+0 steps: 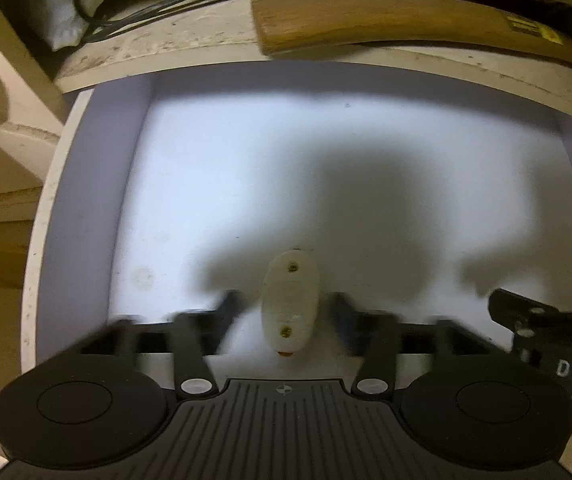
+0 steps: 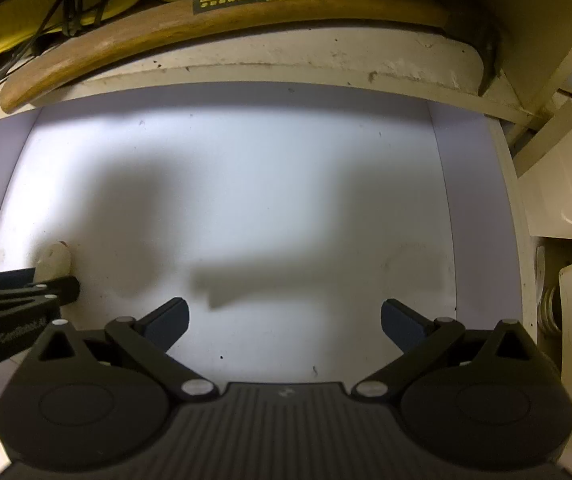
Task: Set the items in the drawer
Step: 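Open the left tool to release the white object on the drawer floor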
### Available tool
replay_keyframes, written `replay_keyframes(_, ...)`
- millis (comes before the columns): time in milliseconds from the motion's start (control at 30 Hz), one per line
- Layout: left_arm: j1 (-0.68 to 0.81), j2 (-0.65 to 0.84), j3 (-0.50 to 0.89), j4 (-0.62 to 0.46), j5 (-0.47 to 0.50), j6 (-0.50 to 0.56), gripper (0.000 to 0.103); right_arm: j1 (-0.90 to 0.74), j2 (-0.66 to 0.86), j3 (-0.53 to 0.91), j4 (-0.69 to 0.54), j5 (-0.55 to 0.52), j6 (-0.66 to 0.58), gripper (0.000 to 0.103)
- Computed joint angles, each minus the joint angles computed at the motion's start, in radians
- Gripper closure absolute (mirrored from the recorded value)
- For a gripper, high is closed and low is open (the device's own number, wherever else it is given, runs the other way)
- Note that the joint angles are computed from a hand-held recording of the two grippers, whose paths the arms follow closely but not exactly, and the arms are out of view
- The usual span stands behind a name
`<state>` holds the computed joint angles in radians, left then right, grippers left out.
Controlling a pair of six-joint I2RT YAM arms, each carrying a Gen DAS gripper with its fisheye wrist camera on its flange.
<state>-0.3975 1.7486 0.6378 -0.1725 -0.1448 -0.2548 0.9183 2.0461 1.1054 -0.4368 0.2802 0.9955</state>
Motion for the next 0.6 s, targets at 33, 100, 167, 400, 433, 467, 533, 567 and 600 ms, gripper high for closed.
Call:
replay_keyframes(33,0.005,0.0,-0.005,0.012,-0.002,0.004,0.015,0.0,0.0,0.001,-0.002,0.0,0.0,0.0)
replay_keyframes(100,0.008,0.001,-0.014,0.033,-0.012,0.005,0.01,0.002,0.001,0.002,-0.005,0.003,0.0,0.0)
replay_keyframes(167,0.009,-0.005,-0.013,0.018,-0.024,-0.001,0.008,0.004,0.003,0.001,-0.006,0.003,0.003,0.0)
replay_keyframes(400,0.017,-0.015,-0.006,-0.004,-0.031,-0.002,0.008,0.007,-0.005,-0.008,-0.016,0.011,0.019,0.0)
replay_keyframes(433,0.018,-0.019,-0.005,-0.009,-0.028,-0.003,0.008,0.007,-0.009,-0.011,-0.018,0.012,0.022,0.0)
replay_keyframes(467,0.019,-0.028,-0.006,-0.017,-0.027,-0.005,0.008,0.007,-0.015,-0.015,-0.019,0.014,0.026,0.0)
replay_keyframes(533,0.018,-0.044,-0.007,-0.028,-0.024,-0.007,0.008,0.009,-0.033,-0.024,-0.025,0.021,0.035,0.0)
replay_keyframes(567,0.019,-0.055,-0.009,-0.029,-0.023,-0.006,0.008,0.012,-0.042,-0.028,-0.029,0.025,0.039,0.0)
replay_keyframes(600,0.019,-0.065,-0.011,-0.03,-0.021,-0.006,0.008,0.015,-0.052,-0.031,-0.034,0.03,0.042,0.0)
